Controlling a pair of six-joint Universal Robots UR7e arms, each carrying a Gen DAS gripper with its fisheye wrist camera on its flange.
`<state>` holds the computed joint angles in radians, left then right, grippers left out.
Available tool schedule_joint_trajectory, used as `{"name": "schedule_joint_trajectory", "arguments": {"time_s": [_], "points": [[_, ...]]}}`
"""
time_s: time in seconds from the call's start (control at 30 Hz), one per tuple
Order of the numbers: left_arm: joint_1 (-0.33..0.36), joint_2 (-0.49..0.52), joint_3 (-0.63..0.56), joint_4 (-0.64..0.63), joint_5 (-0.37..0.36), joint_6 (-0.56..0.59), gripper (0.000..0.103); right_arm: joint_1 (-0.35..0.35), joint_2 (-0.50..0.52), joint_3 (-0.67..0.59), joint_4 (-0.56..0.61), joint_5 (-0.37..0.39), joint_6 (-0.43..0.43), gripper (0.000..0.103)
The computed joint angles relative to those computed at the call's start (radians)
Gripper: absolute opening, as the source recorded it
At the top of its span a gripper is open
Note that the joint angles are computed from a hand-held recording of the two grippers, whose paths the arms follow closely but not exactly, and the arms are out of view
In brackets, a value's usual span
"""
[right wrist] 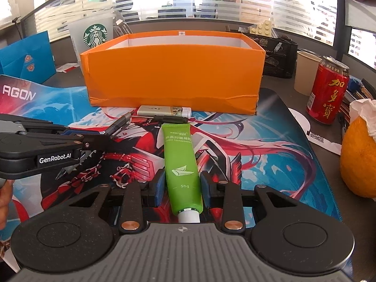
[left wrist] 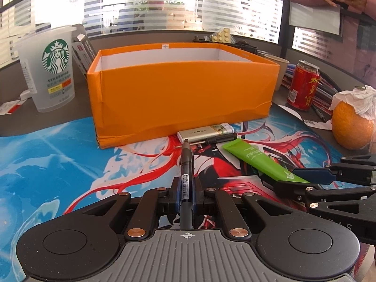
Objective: Organize rigid objects
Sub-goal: 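Lift the green tube and black marker off the mousepad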
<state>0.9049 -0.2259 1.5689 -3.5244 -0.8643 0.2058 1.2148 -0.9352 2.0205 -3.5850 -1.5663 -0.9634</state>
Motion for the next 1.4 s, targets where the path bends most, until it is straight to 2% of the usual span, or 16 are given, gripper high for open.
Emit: {"name": "schedule_joint_trajectory", "arguments": {"time_s": [0.33, 0.6, 0.7, 0.73, 0.77, 0.83, 0.93, 1.1, 1.4], "points": [[-0.022, -0.032, 0.042, -0.037, 0.002, -0.005, 0.007, -0.003, -0.029, 0.031, 0.002, 0.043, 0.009, 0.028], [-0.023, -0.042, 0.056, -0.052, 0.007, -0.011, 0.007, 0.004, -0.011, 0.018, 0.017, 0.001, -0.003, 0.028], [-0.018, -0.044, 0.058, -0.049, 0.003, -0.016, 0.007, 0.01, 0.003, 0.012, 0.001, -0.011, -0.009, 0.037], [-0.017, -0.044, 0.058, -0.05, 0.002, -0.016, 0.007, 0.013, 0.012, 0.007, -0.008, -0.017, -0.018, 0.047], [-0.017, -0.043, 0.056, -0.05, 0.003, -0.016, 0.007, 0.02, 0.02, 0.0, -0.01, -0.031, -0.033, 0.053], [-0.015, -0.044, 0.054, -0.045, 0.001, -0.019, 0.007, 0.033, 0.035, -0.014, -0.015, -0.048, -0.044, 0.051], [-0.011, -0.047, 0.056, -0.044, -0.001, -0.022, 0.007, 0.045, 0.047, -0.04, 0.005, -0.056, -0.045, 0.03], [-0.005, -0.053, 0.058, -0.049, 0.001, -0.024, 0.007, 0.049, 0.055, -0.042, -0.012, -0.06, -0.054, 0.03], [-0.013, -0.072, 0.08, -0.067, -0.004, -0.02, 0.007, 0.041, -0.023, 0.006, 0.016, 0.024, 0.004, 0.03]]}}
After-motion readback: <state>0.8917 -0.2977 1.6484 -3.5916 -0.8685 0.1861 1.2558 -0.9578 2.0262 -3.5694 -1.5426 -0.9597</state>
